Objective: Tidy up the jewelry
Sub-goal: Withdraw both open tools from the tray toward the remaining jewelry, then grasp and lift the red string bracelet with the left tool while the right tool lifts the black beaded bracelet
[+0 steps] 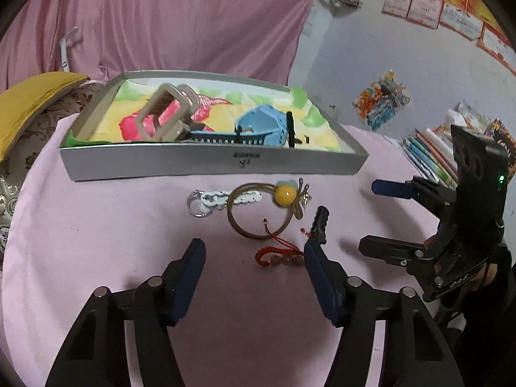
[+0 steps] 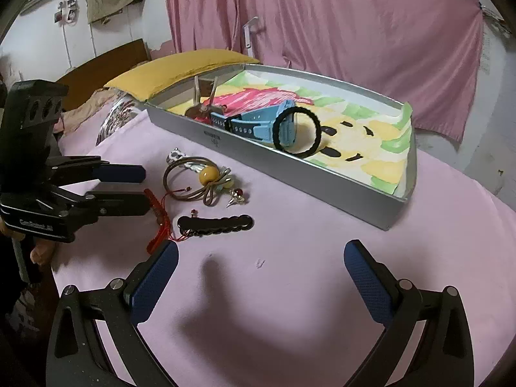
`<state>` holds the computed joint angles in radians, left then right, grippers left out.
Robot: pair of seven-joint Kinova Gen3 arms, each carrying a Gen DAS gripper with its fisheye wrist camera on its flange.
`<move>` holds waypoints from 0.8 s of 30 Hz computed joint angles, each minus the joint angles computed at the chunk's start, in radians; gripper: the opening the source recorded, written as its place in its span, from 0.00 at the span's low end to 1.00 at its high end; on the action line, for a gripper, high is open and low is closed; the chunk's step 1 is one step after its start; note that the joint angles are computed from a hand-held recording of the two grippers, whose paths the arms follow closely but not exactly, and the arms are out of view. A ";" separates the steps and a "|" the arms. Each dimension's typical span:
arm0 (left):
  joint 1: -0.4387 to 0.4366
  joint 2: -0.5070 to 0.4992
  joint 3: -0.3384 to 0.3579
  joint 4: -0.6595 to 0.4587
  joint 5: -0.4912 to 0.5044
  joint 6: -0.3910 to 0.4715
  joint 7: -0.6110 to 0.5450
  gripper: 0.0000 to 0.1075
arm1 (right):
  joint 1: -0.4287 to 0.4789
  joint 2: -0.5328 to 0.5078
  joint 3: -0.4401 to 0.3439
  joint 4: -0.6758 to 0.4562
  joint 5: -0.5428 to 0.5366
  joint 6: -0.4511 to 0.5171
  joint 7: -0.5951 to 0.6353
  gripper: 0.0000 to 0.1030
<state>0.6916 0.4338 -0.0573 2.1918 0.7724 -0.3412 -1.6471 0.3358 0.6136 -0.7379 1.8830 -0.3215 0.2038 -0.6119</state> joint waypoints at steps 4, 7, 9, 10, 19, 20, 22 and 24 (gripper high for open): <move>-0.001 0.003 -0.005 -0.012 -0.009 0.022 -0.016 0.49 | -0.025 -0.002 0.028 -0.014 -0.001 0.019 -0.006 0.97; 0.024 0.007 -0.035 -0.024 0.011 0.041 -0.048 0.44 | -0.055 -0.005 0.062 -0.027 -0.007 0.031 -0.014 0.97; 0.019 0.008 -0.037 -0.031 0.001 0.056 -0.055 0.34 | -0.077 -0.001 0.088 -0.045 -0.013 0.054 -0.020 0.97; 0.029 0.009 -0.047 -0.034 0.004 0.063 -0.064 0.32 | -0.090 0.000 0.105 -0.055 -0.017 0.069 -0.024 0.97; 0.031 0.006 -0.040 -0.018 -0.059 0.049 -0.034 0.05 | -0.166 -0.009 0.183 -0.066 -0.055 0.091 -0.002 0.84; 0.030 0.007 -0.037 -0.013 -0.059 0.040 -0.027 0.05 | -0.165 -0.009 0.183 -0.065 -0.057 0.091 0.002 0.83; 0.023 0.006 -0.027 -0.005 -0.063 0.021 -0.016 0.05 | -0.174 -0.013 0.183 -0.059 -0.060 0.086 0.004 0.83; 0.017 0.005 -0.015 0.005 -0.065 -0.005 -0.006 0.05 | -0.182 -0.015 0.183 -0.055 -0.062 0.081 0.005 0.83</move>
<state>0.7089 0.4393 -0.0725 2.1969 0.7072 -0.3461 -1.6528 0.1542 0.5982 -0.5545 1.8283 -0.3832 0.2845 -0.6067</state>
